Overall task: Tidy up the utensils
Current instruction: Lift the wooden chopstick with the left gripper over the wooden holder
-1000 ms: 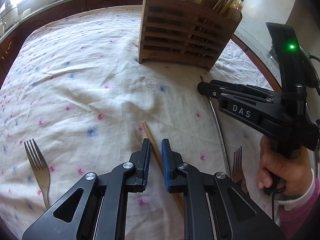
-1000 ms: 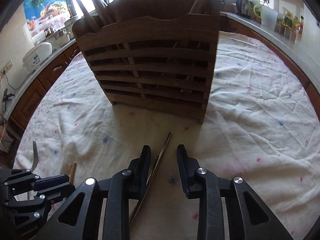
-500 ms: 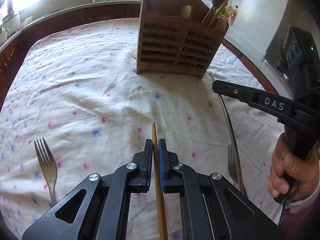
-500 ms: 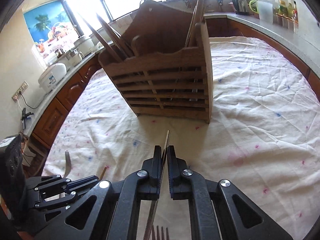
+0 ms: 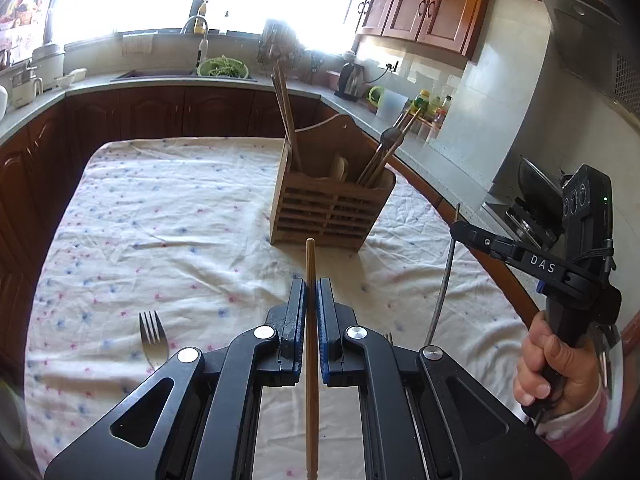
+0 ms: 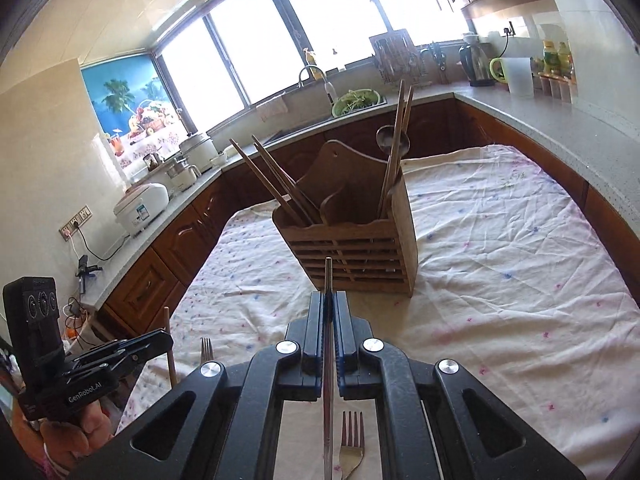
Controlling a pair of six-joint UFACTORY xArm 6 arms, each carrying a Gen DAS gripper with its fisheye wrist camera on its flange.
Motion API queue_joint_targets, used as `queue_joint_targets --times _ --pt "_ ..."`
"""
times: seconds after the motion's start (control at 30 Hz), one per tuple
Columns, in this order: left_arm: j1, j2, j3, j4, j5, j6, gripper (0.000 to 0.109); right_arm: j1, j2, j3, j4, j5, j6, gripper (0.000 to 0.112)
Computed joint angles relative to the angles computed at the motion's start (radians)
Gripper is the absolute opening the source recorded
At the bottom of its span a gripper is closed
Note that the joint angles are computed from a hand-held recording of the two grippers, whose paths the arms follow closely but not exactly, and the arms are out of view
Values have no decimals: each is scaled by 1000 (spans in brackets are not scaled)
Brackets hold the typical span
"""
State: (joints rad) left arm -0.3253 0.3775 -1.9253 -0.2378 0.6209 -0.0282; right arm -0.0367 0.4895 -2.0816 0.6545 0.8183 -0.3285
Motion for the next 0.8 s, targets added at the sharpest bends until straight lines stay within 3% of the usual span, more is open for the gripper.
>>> queue_joint_targets --times 0.37,0.8 --pt "2 -83 93 -1 -90 -9 5 -6 -83 61 67 -61 -56 4" --pt "6 -70 64 23 -114 -36 5 -13 -67 29 82 -74 -69 4"
